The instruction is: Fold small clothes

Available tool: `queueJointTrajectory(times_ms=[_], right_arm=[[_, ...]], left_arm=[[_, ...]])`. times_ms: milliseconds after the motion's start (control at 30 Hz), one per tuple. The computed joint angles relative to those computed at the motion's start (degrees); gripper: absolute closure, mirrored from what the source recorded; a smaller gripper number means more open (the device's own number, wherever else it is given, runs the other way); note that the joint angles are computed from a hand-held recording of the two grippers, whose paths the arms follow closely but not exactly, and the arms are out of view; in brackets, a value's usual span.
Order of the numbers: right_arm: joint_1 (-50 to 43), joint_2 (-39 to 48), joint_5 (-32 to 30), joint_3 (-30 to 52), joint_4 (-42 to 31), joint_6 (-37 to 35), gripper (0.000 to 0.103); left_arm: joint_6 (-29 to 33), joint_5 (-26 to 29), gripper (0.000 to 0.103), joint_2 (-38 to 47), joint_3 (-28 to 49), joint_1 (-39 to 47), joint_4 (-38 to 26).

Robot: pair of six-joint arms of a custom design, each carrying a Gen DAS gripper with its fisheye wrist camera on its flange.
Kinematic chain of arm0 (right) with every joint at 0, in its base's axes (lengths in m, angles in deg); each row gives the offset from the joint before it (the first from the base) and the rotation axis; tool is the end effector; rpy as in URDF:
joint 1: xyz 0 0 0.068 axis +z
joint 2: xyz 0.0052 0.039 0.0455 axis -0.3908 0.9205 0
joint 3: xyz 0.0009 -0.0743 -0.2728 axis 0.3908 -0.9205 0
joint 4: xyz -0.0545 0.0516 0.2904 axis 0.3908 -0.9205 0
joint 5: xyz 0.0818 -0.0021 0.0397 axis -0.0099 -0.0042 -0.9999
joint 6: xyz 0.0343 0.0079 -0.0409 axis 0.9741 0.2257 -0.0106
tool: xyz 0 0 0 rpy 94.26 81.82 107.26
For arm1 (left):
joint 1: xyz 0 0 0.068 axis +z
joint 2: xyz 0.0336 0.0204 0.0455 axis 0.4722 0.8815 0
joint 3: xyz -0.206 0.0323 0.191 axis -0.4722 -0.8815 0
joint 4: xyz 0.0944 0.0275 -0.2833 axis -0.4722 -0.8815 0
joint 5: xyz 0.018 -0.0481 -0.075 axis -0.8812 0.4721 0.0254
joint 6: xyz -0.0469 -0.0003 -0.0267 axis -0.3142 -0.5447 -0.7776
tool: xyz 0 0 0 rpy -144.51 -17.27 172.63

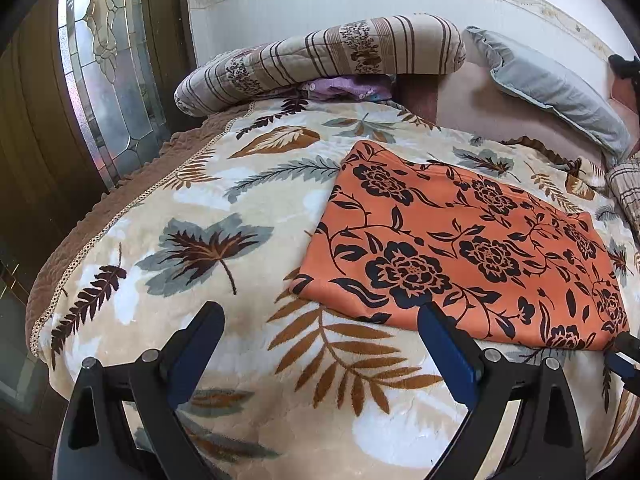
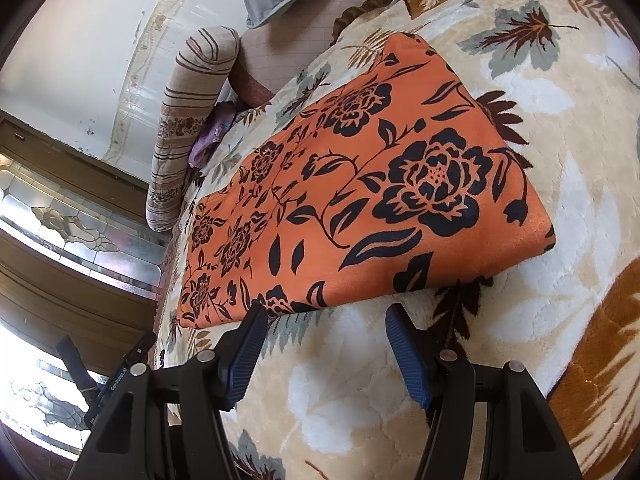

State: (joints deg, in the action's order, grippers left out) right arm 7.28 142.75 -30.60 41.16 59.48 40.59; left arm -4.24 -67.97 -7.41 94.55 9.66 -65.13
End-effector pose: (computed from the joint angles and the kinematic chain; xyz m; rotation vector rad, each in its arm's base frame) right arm 0.2067 0.1353 0.2459 0.2084 2.5194 1.0563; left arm 0.1227 -0.0229 0.3192 -0.4338 2.3386 0.2480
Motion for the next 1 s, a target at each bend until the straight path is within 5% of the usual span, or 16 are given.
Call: queueJointTrajectory(times_ms=[633, 867, 1000], right_arm=[[0.29, 3.95, -3.17, 0.59, 3.15, 1.78, 0.038], [1.21, 4.48, -2.14, -0.01, 3.64, 2.94, 0.038], [0.73, 3.8, -2.42, -1.07, 4.79, 3.8, 0.038]], left_arm=[[3.59, 1.49, 0.006, 3.9, -3.0, 3.5, 5.74], [7.94, 6.98, 0.006, 4.79, -5.37, 8.63, 10.4], [11.25, 15.19, 0.006, 6.21, -7.12, 13.87, 13.97]])
